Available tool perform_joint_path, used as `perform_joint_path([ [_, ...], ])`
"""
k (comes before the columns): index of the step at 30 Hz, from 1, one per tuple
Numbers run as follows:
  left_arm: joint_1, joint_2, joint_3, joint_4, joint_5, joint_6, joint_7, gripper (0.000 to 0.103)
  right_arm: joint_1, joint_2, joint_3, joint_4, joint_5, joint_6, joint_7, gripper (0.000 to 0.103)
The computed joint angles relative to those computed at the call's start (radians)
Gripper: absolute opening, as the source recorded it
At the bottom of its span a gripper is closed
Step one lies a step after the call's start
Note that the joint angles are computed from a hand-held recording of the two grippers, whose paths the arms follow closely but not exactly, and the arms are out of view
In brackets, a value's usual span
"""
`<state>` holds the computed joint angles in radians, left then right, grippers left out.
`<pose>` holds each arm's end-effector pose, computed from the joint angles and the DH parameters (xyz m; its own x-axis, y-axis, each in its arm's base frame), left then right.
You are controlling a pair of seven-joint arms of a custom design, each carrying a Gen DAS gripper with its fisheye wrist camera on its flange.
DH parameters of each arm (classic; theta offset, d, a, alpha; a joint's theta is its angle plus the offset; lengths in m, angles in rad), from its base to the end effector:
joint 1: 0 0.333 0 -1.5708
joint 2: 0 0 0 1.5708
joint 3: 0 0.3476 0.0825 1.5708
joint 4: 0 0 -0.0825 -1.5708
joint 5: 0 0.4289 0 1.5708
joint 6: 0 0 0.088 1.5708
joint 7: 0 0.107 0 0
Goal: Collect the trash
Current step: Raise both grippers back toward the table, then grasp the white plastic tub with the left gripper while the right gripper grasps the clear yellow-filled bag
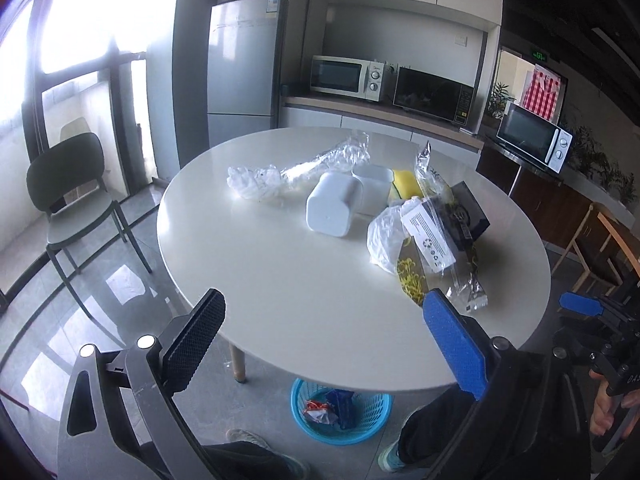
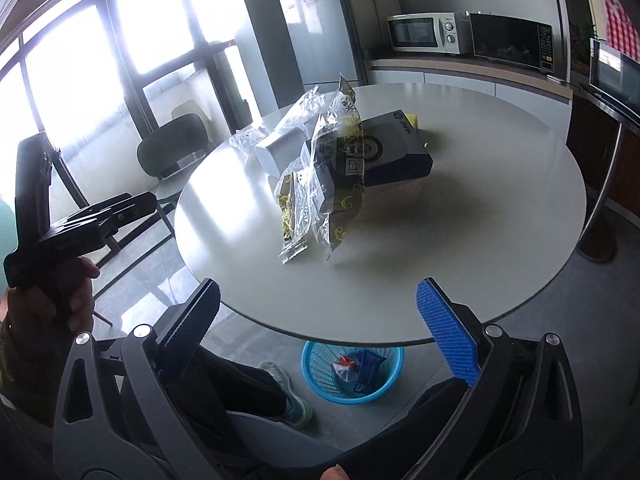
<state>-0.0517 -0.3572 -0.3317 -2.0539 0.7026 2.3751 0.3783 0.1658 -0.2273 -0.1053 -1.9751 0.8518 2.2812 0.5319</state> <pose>0.4874 -0.2205 0.6790 0.3729 -0.9231 0.0945 -0.5038 -0.2869 -0.8148 0.5690 0.0462 0.6562 0.6873 -0.7118 -0.1450 -0.5120 -0.3331 -0.7918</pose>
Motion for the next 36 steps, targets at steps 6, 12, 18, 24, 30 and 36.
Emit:
perform_joint_path([
  [6,0.012,0.064,0.017,0.067,0.032,-0.010,0.026,0.097,0.003,0.065,0.018,0.065,0.004,-0.021,0.000,0.094],
  [12,0.005,0.106,0.045,0.103,0.019,0.004,0.041,0.097,-0.009,0.118,0.041,0.117,-0.009,-0.039,0.025,0.091],
  [18,-0.005,0.162,0.071,0.162,-0.001,-0.025,0.091,0.097,-0.021,0.168,0.062,0.159,-0.023,-0.069,0.070,0.080],
  [24,-0.017,0.233,0.097,0.233,-0.005,-0.036,0.153,0.096,-0.034,0.224,0.082,0.210,-0.044,-0.099,0.110,0.066],
  [30,-0.031,0.297,0.133,0.284,-0.035,-0.031,0.201,0.096,-0.048,0.277,0.100,0.266,-0.061,-0.126,0.152,0.048],
  [36,-0.043,0.368,0.160,0.350,-0.094,-0.031,0.283,0.093,-0.069,0.318,0.114,0.317,-0.050,-0.185,0.163,0.021],
])
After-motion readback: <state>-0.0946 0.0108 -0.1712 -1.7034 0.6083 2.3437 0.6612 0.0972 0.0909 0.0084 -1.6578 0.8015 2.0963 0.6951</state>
